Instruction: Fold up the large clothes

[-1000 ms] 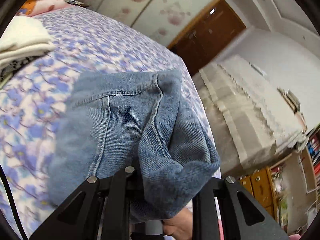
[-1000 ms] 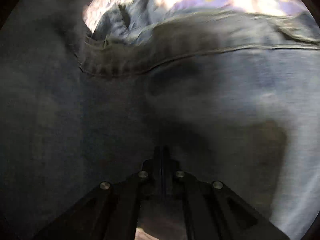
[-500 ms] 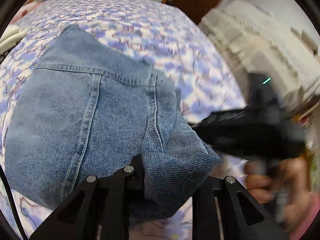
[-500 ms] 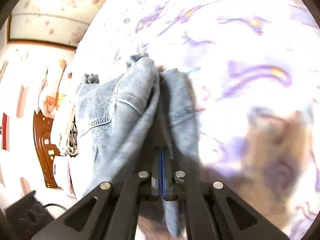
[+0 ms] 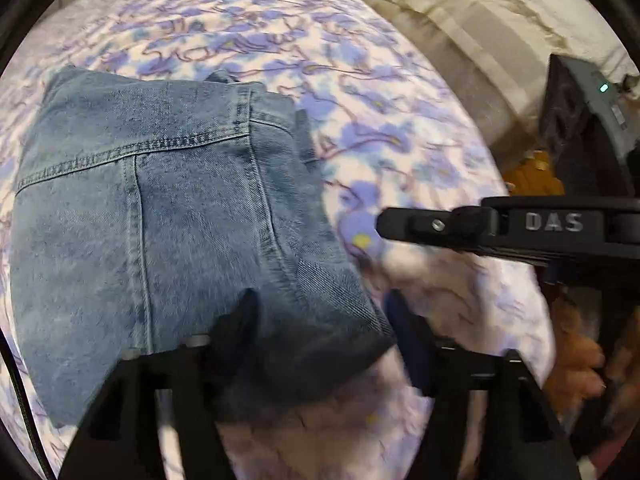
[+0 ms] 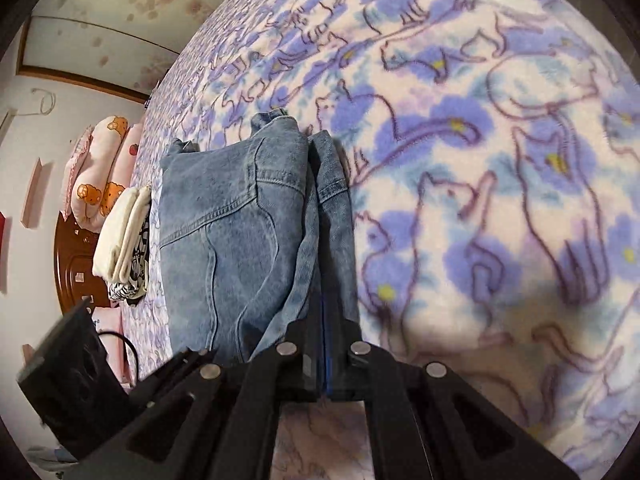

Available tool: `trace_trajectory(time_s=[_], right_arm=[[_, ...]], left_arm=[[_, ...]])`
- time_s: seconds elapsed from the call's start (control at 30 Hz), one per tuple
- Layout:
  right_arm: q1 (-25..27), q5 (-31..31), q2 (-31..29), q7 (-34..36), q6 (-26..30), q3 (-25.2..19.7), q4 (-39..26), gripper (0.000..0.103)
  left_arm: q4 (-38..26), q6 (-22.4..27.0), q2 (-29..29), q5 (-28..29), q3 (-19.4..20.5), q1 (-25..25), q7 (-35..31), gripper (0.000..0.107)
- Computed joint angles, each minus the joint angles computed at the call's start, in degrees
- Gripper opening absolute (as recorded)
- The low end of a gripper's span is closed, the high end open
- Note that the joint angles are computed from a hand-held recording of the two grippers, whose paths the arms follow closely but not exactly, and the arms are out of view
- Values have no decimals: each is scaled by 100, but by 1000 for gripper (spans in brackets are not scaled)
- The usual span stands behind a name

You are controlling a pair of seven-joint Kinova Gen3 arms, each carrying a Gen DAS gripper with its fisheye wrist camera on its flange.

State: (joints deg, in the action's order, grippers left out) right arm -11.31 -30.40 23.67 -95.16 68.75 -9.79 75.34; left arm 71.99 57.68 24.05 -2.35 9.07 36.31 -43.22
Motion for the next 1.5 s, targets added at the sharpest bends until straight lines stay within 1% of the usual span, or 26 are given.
trace_trajectory(time_s=[0.03, 0.13, 0.2, 0.23, 0.3, 0.37, 0.4, 0.43, 0.47, 0.53, 0.6, 0.67, 0.7, 0.73, 0.8, 0.87, 0.9, 1.03, 1.07, 1.17, 1.2, 1.23, 1.3, 1.37, 1.43, 1.5], right_arm=[[-12, 4, -63, -12, 5, -5, 0, 0], [-104, 25, -207, -163, -31, 3, -9, 0], [-187, 32, -261, -363, 17, 7, -34, 0], [-199, -13, -296, -418, 45, -11, -17, 0], [-303, -19, -357, -517, 17, -44, 13, 0], [-437, 62, -392, -542, 1, -77, 20, 9], [-543, 156, -399, -570, 2, -91, 1, 20], [-662, 258, -413, -588, -23, -110, -2, 25], [-765, 315, -420, -548, -64, -152, 9, 25], [-876, 303, -393, -350, -154, -246, 34, 25], [-1074, 427, -380, -201, -259, -301, 43, 22], [-1412, 747, -371, -259, -449, -216, 101, 13], [-1502, 930, -315, -376, -422, -236, 68, 5], [-1611, 1059, -220, -497, -318, -199, -3, 3], [-1632, 1066, -129, -627, -329, -200, 65, 0], [-1644, 1116, -104, -840, -381, -140, 212, 0], [-1643, 1127, -115, -931, -361, -102, 255, 0], [-1199, 680, -350, -1184, -599, -87, 726, 0], [-1173, 578, -456, -1160, -720, -23, 879, 0], [-1427, 263, -706, -928, -1036, 476, 1321, 0], [-1356, 30, -780, -785, -1246, 487, 1549, 0], [-1192, -203, -833, -700, -1479, 392, 1784, 0], [-661, -669, -908, -612, -1945, -26, 2258, 0], [-130, -1135, -925, -687, -2411, -498, 2714, 0], [391, -1601, -917, -664, -2877, -1028, 3130, 0], [584, -1974, -929, -473, -3273, -1298, 3427, 0]], left_arm=[[69, 28, -113, 120, 37, -87, -94, 85], [92, 455, -365, 121, 151, -218, 19, 86], [240, 665, -596, 42, 367, -442, 221, 86], [358, 715, -730, -7, 341, -455, 353, 86], [536, 826, -923, -29, 33, -297, 517, 86], [781, 831, -1093, 114, -381, -135, 541, 86], [915, 810, -1164, 245, -635, -33, 499, 86], [988, 835, -1195, 331, -900, 108, 480, 86], [1099, 831, -1228, 402, -1154, 243, 480, 86], [1295, 810, -1277, 402, -1342, 304, 572, 84], [1514, 712, -1319, 467, -1455, 293, 551, 72], [1653, 685, -1348, 378, -1393, 221, 577, 54], [1747, 618, -1401, 281, -1422, 270, 608, 51], [1859, 524, -1469, 198, -1373, 246, 630, 47], [2042, 380, -1569, 200, -1346, 202, 574, 42], [2144, 344, -1632, 150, -1366, 233, 516, 31], [2202, 328, -1680, 74, -1290, 197, 561, 30], [2450, 149, -1889, 131, -1306, 179, 581, 26], [2518, 93, -1938, 166, -1273, 133, 569, 25], [2721, -134, -2039, 270, -1248, 59, 524, 25], [2799, -225, -2078, 325, -1193, -25, 469, 25], [2854, -288, -2099, 370, -1177, -65, 421, 23], [2953, -384, -2109, 433, -1323, 37, 375, 15], [3190, -621, -2185, 723, -1529, 53, 144, 4], [3580, -1036, -2342, 1189, -1534, -214, -131, 1], [3977, -1476, -2557, 1655, -1697, -296, -185, 1]])
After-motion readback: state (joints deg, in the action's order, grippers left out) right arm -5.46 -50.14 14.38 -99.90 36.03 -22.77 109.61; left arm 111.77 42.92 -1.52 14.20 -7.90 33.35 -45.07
